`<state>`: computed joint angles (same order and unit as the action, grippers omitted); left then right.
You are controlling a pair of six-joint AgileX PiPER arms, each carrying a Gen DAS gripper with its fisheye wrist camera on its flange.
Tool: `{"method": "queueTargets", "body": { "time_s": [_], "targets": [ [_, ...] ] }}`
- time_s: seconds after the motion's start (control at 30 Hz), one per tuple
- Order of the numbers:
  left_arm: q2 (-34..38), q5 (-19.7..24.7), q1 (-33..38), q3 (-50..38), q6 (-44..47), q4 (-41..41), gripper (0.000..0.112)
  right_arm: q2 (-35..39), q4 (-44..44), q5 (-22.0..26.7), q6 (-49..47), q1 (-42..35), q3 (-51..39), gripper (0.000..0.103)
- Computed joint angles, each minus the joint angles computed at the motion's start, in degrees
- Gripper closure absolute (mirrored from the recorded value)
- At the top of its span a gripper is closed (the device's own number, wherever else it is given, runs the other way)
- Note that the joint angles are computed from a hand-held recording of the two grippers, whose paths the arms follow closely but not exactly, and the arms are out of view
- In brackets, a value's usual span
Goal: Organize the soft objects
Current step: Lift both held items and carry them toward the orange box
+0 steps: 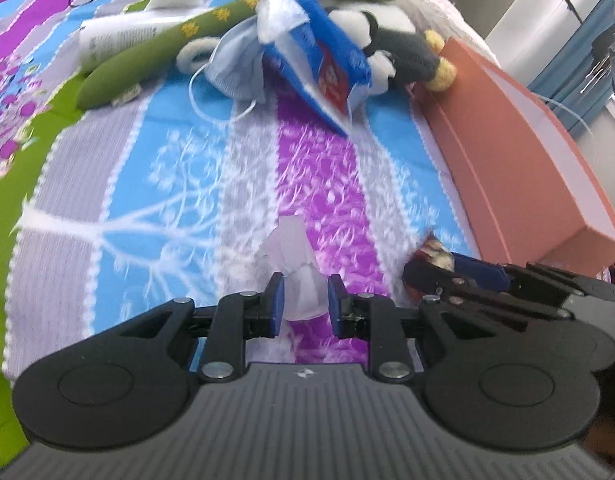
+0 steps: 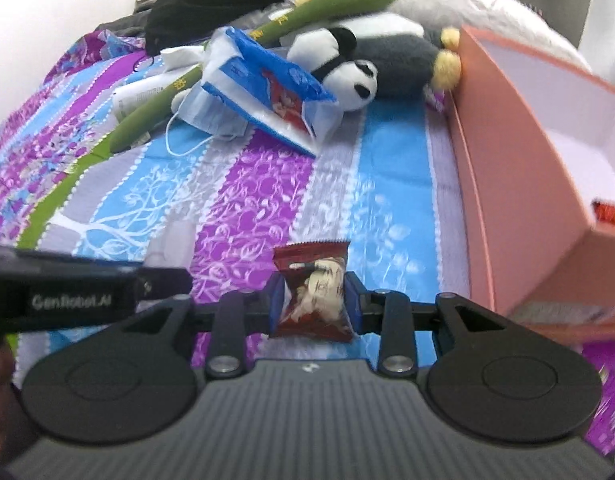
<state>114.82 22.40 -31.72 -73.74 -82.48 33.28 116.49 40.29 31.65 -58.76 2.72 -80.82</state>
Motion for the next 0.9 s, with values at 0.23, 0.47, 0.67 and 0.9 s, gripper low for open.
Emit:
{"method": "queueTargets", "body": {
  "time_s": [0.23, 0.47, 0.67, 0.9],
  "targets": [
    [-0.3, 2.6, -0.7, -0.2, -0.3, -1.0, 0.085, 0.6, 8.8, 4.3, -8.2, -2.6, 0.3, 0.043],
    [1.6, 5.5, -1.4, -3.4, 0.6, -1.5, 0.085, 3.5, 7.4, 4.7, -6.0, -3.2, -3.3, 0.048],
    [1.7, 6.8, -1.4, -4.3, 1.4, -1.9, 0.085, 5.1, 7.2, 5.4, -6.3, -3.4, -3.4, 0.067],
    [0.0, 8.0, -2.6, -3.2, -2.9, 2.2, 0.085, 3.0, 9.5, 4.1, -10.3, -3.8, -1.3, 0.069]
  ]
}}
